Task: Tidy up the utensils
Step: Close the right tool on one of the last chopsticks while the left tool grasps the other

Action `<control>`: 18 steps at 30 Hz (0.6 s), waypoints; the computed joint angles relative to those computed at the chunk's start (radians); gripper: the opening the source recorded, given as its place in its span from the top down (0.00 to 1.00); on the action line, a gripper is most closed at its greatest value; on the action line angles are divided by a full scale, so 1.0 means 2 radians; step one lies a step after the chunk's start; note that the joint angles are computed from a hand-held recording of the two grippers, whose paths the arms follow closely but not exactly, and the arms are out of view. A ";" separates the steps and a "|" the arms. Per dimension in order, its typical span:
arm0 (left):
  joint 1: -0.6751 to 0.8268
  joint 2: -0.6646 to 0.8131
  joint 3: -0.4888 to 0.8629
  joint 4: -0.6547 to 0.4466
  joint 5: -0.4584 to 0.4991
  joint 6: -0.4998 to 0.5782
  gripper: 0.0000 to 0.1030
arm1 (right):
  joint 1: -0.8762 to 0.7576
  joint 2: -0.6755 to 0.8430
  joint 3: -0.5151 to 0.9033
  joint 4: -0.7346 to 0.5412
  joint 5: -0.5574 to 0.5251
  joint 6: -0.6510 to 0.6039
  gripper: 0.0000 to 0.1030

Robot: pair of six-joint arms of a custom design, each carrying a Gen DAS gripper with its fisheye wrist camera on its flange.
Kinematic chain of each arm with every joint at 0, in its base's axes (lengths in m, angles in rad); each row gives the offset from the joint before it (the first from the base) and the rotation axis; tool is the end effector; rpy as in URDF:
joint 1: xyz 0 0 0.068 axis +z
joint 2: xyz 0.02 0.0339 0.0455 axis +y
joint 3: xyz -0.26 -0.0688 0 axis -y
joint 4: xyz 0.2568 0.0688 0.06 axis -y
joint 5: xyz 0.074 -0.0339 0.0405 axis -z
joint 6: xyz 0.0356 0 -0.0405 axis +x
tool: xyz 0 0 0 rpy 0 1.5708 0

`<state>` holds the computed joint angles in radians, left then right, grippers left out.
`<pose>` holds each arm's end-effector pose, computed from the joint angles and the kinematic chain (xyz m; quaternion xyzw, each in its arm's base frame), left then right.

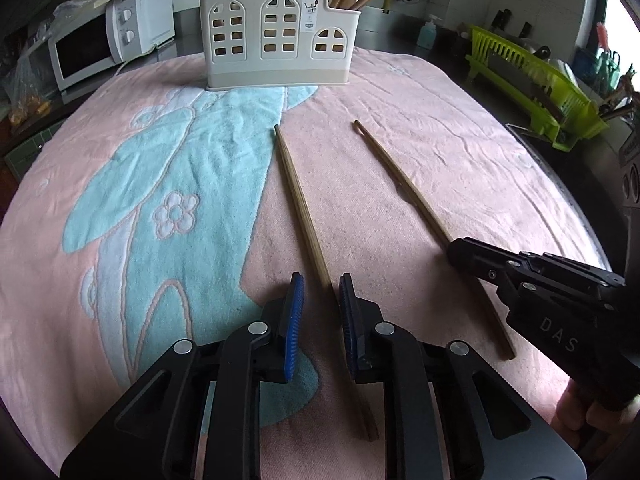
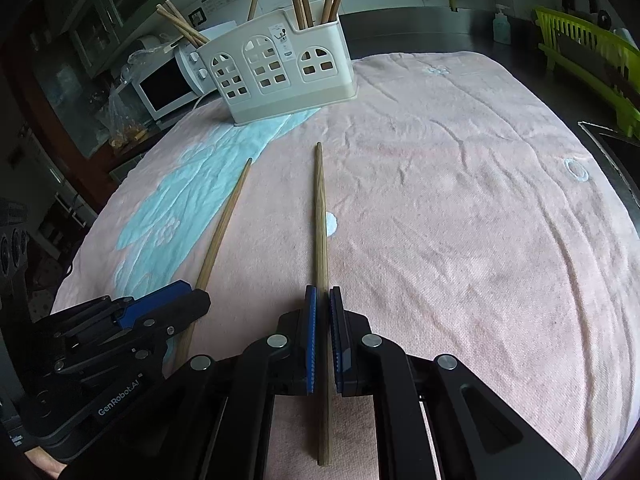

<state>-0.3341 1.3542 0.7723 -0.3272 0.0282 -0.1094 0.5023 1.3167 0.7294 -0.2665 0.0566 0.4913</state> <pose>0.2632 -0.0924 0.1900 0.1106 0.9392 -0.0844 0.3139 0.2408 0.1300 0.1902 0.0048 0.9361 0.1439 0.3210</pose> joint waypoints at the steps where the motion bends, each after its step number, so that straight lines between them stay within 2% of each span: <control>1: 0.000 0.000 0.001 -0.002 -0.002 -0.001 0.86 | 0.001 0.001 0.000 0.000 0.002 0.000 0.93; 4: 0.009 -0.003 0.002 -0.009 0.010 -0.006 0.92 | 0.006 0.002 0.001 0.000 0.009 0.000 0.93; 14: 0.015 -0.004 0.000 -0.015 0.030 0.007 0.90 | 0.013 0.013 0.009 -0.004 0.024 -0.010 0.93; 18: 0.029 0.001 0.006 -0.021 0.054 0.014 0.90 | 0.014 0.012 0.010 -0.005 0.027 -0.012 0.94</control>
<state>-0.2753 1.3557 0.7847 -0.3695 0.1360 -0.0820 0.5302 1.3415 0.7495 -0.2771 0.1106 0.4680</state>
